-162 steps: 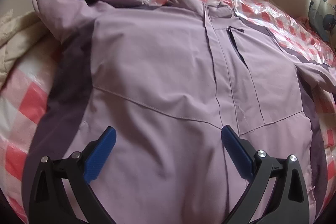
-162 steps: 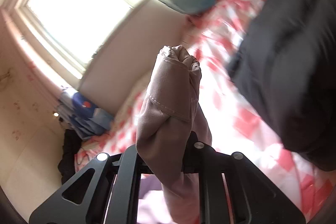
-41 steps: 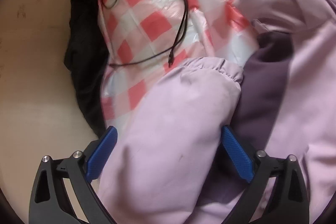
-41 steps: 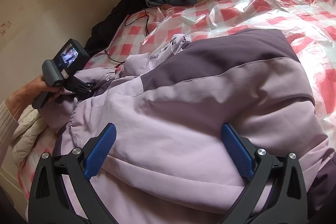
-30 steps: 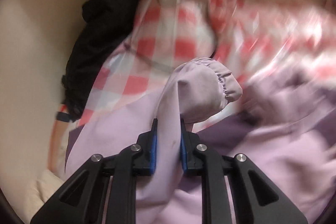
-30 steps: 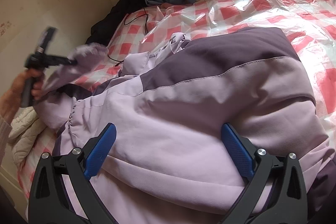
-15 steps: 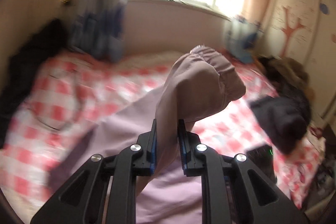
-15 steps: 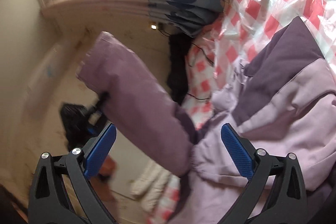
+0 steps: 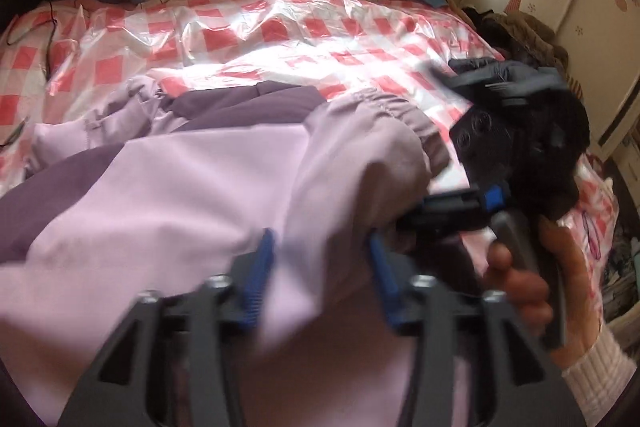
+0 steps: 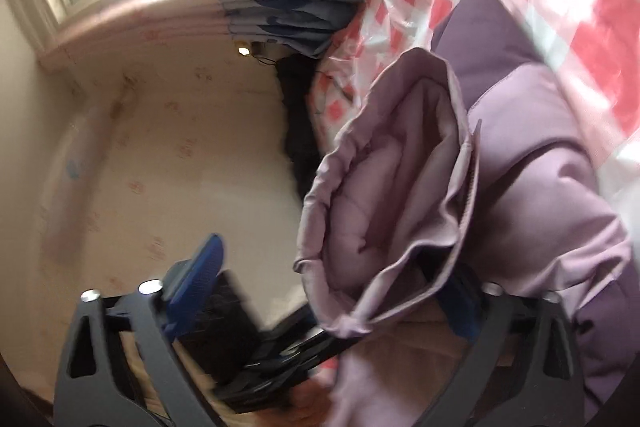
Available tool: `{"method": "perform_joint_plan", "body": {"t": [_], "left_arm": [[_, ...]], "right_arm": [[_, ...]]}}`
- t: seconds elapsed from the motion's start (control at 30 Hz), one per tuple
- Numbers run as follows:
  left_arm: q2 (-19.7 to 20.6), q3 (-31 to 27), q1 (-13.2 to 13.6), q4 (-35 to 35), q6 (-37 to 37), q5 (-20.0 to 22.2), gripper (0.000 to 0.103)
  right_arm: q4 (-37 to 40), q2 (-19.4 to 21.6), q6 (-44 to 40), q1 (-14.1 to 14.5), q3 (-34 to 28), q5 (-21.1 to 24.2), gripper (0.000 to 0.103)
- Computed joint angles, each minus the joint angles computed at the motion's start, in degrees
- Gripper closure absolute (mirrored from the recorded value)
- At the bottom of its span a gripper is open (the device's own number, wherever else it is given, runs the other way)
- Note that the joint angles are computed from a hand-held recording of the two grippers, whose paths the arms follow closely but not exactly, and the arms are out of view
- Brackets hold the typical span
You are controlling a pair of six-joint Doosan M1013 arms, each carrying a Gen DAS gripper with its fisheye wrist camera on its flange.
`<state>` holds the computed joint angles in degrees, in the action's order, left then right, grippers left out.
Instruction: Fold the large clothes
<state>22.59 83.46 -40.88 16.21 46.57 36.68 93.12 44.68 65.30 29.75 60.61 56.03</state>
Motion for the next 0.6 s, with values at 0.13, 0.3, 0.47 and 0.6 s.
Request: {"method": "perform_joint_plan", "body": {"t": [0.13, 0.3, 0.47, 0.6], "left_arm": [[-5.9, 5.3, -2.1, 9.5, -5.8, 4.2, 0.026], [-14.2, 11.8, -2.5, 24.1, -21.2, 10.9, 0.025], [-20.4, 17.0, 0.5, 33.3, -37.9, 10.5, 0.02], [-19.7, 19.2, 3.2, 32.4, -40.9, 7.4, 0.02]], "right_arm": [[-11.1, -1.1, 6.0, 0.9, -0.2, -5.7, 0.08], [-18.2, -5.9, -4.2, 3.4, -1.7, -13.2, 0.083], [-19.1, -9.6, -13.5, 4.6, -2.3, -16.8, 0.084], [-30.9, -7.7, -0.9, 3.5, -3.2, -14.6, 0.083]]}}
